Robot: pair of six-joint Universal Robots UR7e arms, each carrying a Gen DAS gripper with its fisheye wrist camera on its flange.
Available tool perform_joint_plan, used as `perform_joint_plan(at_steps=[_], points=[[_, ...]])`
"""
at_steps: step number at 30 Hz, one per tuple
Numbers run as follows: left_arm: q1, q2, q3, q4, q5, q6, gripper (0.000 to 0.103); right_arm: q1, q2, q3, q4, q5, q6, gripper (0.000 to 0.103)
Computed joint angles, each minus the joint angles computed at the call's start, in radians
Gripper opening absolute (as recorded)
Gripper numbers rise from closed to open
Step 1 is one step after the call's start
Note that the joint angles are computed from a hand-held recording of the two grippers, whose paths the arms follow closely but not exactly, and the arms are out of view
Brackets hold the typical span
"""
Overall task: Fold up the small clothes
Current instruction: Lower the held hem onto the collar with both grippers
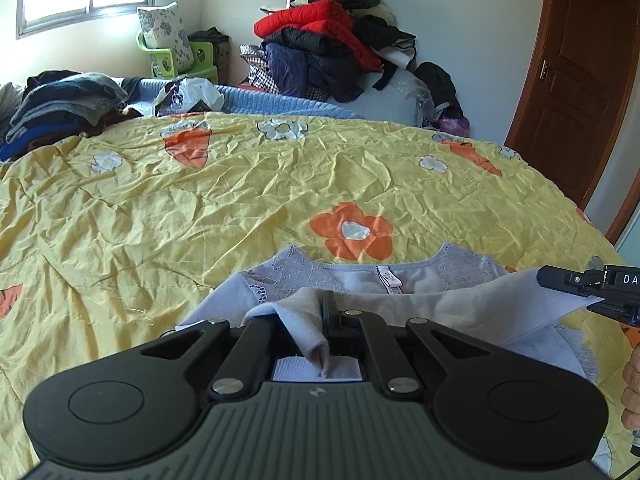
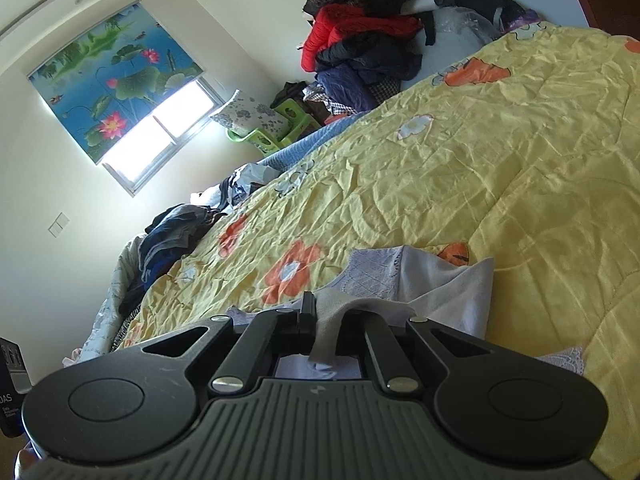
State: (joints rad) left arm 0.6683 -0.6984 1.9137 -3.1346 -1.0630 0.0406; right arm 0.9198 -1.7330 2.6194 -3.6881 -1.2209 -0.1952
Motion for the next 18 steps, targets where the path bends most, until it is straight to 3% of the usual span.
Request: perform_joint_plan(at_steps=[7, 18], points=[[0.048, 0.012, -0.069, 0.118, -0.075, -0.094, 0.004, -0.001, 0.043, -0.033, 0.02, -0.018, 0.049, 0.009], [0.124, 0.024, -0.146, 0.212, -0.205, -0.271, 0.004, -0.031, 0.087, -0.113, 0.136, 0.024, 0.203, 0.025]])
